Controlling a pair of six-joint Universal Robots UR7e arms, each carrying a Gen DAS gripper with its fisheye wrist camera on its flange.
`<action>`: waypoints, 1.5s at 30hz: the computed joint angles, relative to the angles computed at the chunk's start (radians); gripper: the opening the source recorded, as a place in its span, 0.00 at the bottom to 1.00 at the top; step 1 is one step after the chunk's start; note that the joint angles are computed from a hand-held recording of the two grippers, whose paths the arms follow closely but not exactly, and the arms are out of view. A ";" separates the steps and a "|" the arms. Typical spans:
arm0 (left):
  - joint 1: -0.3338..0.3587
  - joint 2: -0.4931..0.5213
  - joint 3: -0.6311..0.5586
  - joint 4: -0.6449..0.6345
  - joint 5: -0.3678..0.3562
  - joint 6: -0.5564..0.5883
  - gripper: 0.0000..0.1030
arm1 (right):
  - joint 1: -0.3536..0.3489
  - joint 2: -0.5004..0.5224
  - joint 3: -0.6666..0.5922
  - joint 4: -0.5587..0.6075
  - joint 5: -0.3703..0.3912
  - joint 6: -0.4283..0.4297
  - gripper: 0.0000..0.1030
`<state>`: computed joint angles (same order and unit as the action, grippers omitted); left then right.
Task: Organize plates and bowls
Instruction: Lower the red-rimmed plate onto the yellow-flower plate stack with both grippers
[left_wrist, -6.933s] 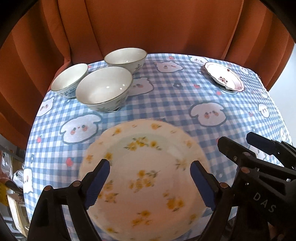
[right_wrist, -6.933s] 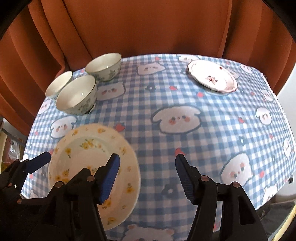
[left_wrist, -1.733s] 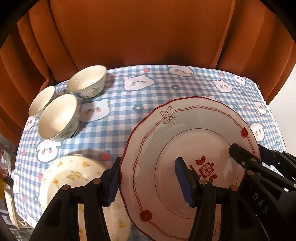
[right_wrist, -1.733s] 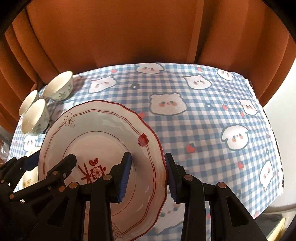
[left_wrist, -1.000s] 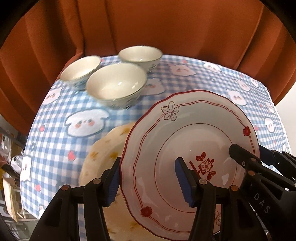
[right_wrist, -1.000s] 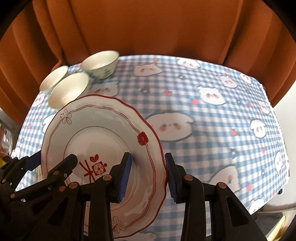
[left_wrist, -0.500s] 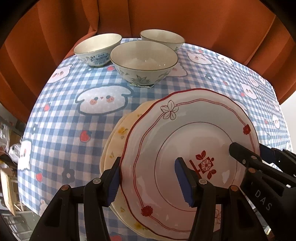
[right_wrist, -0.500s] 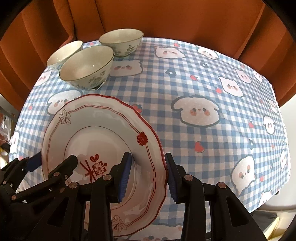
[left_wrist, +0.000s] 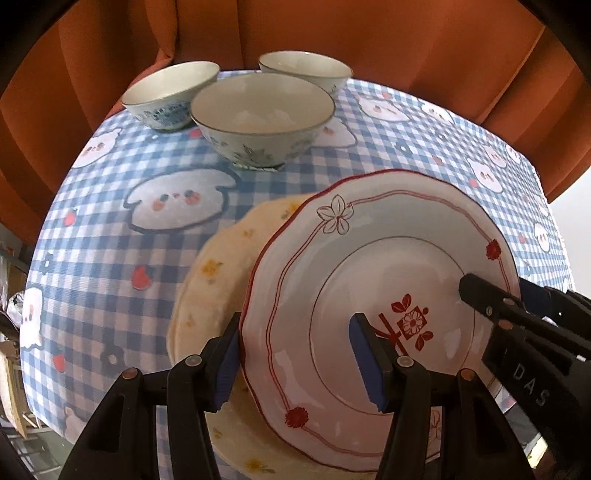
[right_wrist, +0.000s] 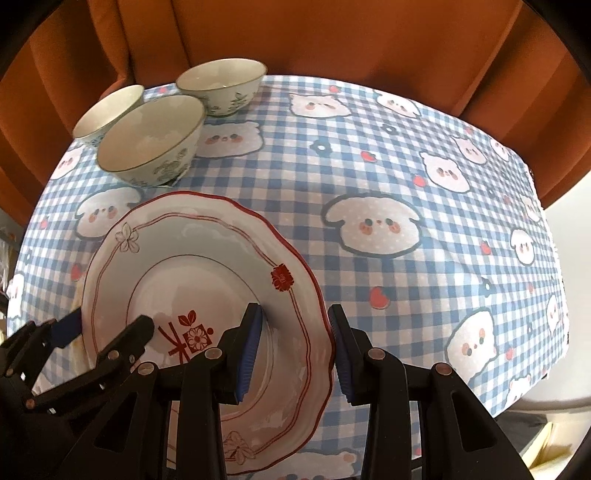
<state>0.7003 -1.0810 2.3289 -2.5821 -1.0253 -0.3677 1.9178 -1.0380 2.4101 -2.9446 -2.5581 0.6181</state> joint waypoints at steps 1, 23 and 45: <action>-0.001 0.002 0.002 -0.005 0.002 0.000 0.56 | -0.004 -0.001 0.002 -0.002 0.002 0.002 0.39; -0.034 0.020 0.001 0.039 0.079 -0.061 0.57 | -0.032 -0.020 0.093 -0.283 0.105 -0.182 0.22; -0.097 0.010 0.003 0.242 0.236 -0.212 0.55 | -0.052 0.074 0.045 -0.324 0.141 -0.251 0.26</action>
